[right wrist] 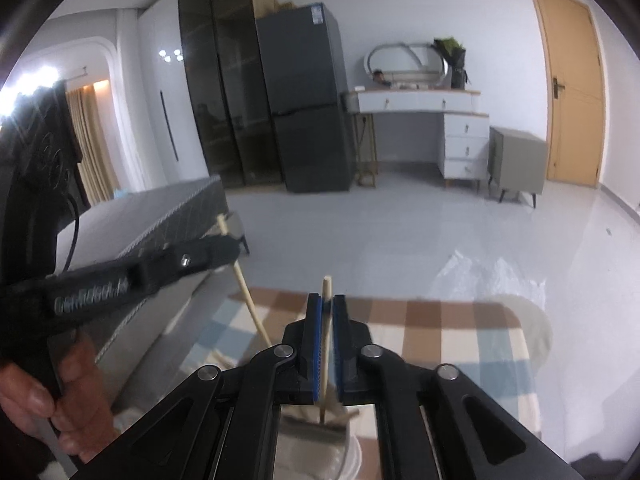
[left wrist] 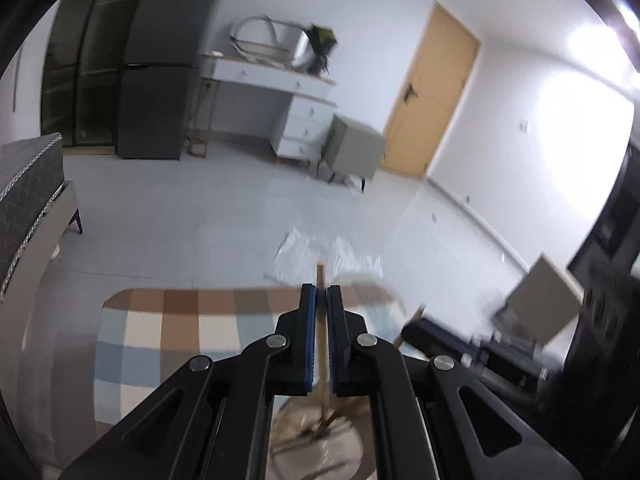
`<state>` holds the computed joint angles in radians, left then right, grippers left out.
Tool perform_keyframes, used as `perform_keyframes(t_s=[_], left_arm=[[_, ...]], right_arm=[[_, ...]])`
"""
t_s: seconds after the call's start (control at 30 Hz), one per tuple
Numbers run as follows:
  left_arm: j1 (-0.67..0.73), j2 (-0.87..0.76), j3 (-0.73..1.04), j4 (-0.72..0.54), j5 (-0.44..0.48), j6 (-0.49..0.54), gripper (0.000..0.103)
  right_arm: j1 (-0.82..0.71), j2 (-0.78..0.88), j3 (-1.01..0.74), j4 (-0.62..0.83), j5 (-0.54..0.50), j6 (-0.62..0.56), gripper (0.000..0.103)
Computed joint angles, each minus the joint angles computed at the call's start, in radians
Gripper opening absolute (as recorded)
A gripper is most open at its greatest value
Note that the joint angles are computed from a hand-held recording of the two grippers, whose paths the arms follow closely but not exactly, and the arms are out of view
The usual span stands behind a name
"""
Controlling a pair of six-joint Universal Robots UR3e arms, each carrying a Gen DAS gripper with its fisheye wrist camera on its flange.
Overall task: Organize utensils
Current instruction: 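Lower both chopsticks into the holder compartments and open both grippers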
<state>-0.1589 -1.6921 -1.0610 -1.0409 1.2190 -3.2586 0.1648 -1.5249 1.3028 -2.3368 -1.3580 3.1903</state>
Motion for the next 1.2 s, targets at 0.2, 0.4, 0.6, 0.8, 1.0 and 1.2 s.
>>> perform_keyframes(t_s=[0.2, 0.4, 0.6, 0.8, 1.0, 1.2], left_arm=[[0.054, 0.037, 0.032, -0.201, -0.082, 0.040, 0.001], [0.027, 0.050, 0.085, -0.332, -0.065, 0.068, 0.002], [0.012, 0.059, 0.087, -0.390, -0.029, 0.060, 0.024], [0.009, 0.144, 0.020, -0.391, 0.029, 0.000, 0.048], [-0.095, 0.307, -0.131, -0.295, 0.236, -0.067, 0.068], [-0.285, 0.356, -0.190, -0.229, 0.500, -0.158, 0.068]], right_arm=[[-0.047, -0.094, 0.073, 0.062, 0.051, 0.033, 0.015], [-0.063, -0.191, 0.146, 0.067, 0.054, 0.060, 0.025], [-0.082, -0.279, 0.219, 0.095, 0.055, 0.078, 0.031], [-0.144, -0.428, 0.349, 0.131, 0.096, 0.078, 0.037], [-0.276, -0.638, 0.456, 0.229, 0.216, 0.043, 0.051], [-0.314, -0.774, 0.504, 0.275, 0.254, 0.037, 0.067]])
